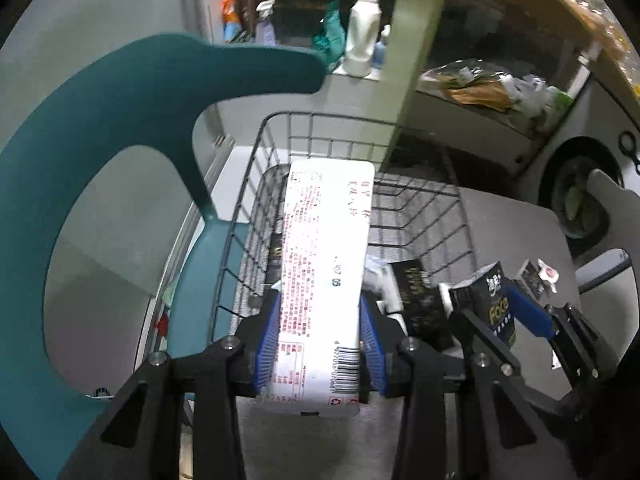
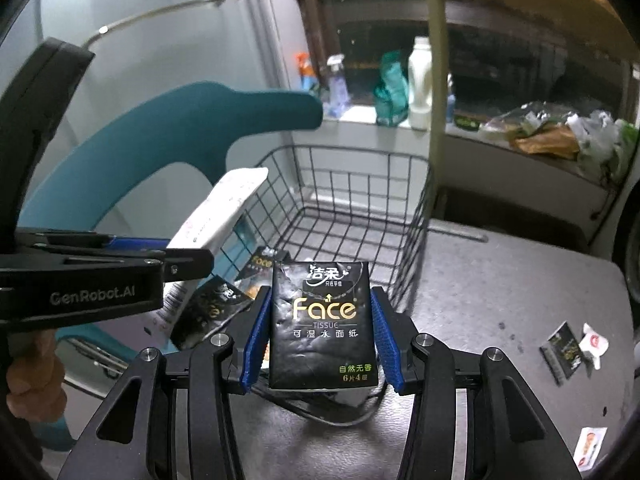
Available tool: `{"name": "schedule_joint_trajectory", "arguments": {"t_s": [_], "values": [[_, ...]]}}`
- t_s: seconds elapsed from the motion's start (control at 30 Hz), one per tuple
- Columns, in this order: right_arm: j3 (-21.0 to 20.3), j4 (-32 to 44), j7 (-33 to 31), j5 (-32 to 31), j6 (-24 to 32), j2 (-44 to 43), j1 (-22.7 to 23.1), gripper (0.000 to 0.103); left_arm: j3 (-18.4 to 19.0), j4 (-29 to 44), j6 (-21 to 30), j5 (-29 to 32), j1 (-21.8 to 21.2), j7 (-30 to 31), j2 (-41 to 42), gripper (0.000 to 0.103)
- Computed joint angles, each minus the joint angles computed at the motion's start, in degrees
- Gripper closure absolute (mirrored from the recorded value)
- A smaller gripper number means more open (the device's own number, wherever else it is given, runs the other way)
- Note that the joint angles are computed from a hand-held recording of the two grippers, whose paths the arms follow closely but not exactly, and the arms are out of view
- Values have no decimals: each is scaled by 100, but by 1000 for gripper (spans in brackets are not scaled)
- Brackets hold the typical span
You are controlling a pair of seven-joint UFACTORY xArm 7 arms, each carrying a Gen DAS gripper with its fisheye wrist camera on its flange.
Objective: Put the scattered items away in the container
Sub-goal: 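Carry the paper strip and tissue pack into the wire basket and open both grippers, then withdraw both open grippers from the basket back toward the table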
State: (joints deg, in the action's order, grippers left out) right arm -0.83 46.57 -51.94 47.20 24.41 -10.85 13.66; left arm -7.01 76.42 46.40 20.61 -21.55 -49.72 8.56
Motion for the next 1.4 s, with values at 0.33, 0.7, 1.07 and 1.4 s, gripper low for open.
{"name": "schedule_joint_trajectory", "arguments": {"t_s": [0.33,0.7,1.07,1.4], "values": [[-44,127,241,-135,-53,73,-176,42,31,-138,-356,-150,40,133,40,44],[-354,29,29,-180,101,-271,-395,42,-51,45,-301,-42,-98,32,35,43],[-816,-90,-251,-425,-388,-60,-983,42,-205,1029,-81,-49,-656,158,699,43],[-1069,157,-664,-416,-728,1005,-2104,42,-50,4000,811,-490,-1679,941,3057,40]]}}
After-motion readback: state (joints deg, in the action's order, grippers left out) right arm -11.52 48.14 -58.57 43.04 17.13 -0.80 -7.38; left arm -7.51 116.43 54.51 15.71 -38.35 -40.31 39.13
